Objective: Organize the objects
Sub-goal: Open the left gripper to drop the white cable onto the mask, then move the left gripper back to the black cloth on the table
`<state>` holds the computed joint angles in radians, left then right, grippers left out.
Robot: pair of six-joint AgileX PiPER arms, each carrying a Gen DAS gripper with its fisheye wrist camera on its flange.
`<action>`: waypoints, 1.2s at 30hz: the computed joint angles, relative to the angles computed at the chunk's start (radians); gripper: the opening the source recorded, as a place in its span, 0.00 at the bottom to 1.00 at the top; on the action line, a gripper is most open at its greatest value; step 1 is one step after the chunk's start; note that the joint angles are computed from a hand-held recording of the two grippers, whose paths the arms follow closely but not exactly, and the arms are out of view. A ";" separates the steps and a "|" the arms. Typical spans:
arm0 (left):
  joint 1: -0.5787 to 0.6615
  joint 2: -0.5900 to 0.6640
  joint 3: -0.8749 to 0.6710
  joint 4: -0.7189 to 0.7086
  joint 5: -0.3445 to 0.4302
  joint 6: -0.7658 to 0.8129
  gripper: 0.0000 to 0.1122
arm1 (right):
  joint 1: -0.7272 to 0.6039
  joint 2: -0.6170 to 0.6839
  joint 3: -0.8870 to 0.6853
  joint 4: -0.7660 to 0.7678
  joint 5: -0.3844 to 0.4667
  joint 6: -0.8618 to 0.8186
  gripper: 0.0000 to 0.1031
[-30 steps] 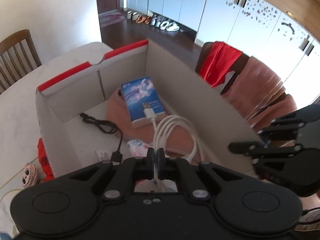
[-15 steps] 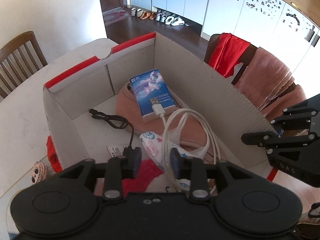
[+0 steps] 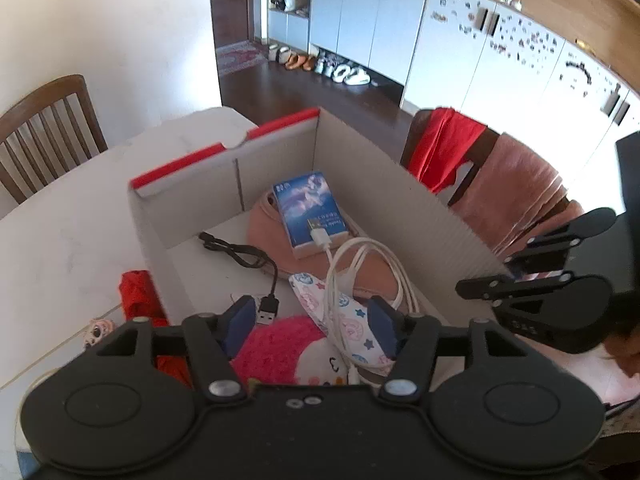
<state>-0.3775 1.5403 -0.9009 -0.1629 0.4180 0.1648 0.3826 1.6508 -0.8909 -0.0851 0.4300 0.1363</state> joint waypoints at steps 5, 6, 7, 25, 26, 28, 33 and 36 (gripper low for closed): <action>0.036 -0.081 0.027 -0.032 0.013 0.025 0.58 | -0.001 0.000 0.000 -0.001 0.001 -0.002 0.05; 0.044 -0.096 0.032 -0.032 0.013 0.025 0.61 | 0.000 -0.001 0.001 -0.003 0.001 0.001 0.05; 0.052 -0.111 0.038 -0.028 0.012 0.020 0.65 | 0.000 -0.002 0.001 -0.004 0.002 0.000 0.05; 0.258 -0.303 0.133 0.052 0.024 -0.043 0.90 | 0.009 -0.014 0.010 -0.034 0.004 0.019 0.05; 0.277 -0.309 0.138 0.043 0.026 -0.029 0.90 | 0.010 -0.013 0.009 -0.035 0.005 0.018 0.05; 0.307 -0.319 0.148 0.050 0.028 -0.030 0.90 | 0.010 -0.012 0.006 -0.034 0.008 0.015 0.05; 0.378 -0.332 0.188 0.095 0.012 -0.044 0.90 | 0.008 -0.011 0.005 -0.032 0.008 0.007 0.05; 0.433 -0.316 0.217 0.070 -0.011 0.015 0.90 | 0.011 -0.007 0.003 -0.047 0.012 0.016 0.05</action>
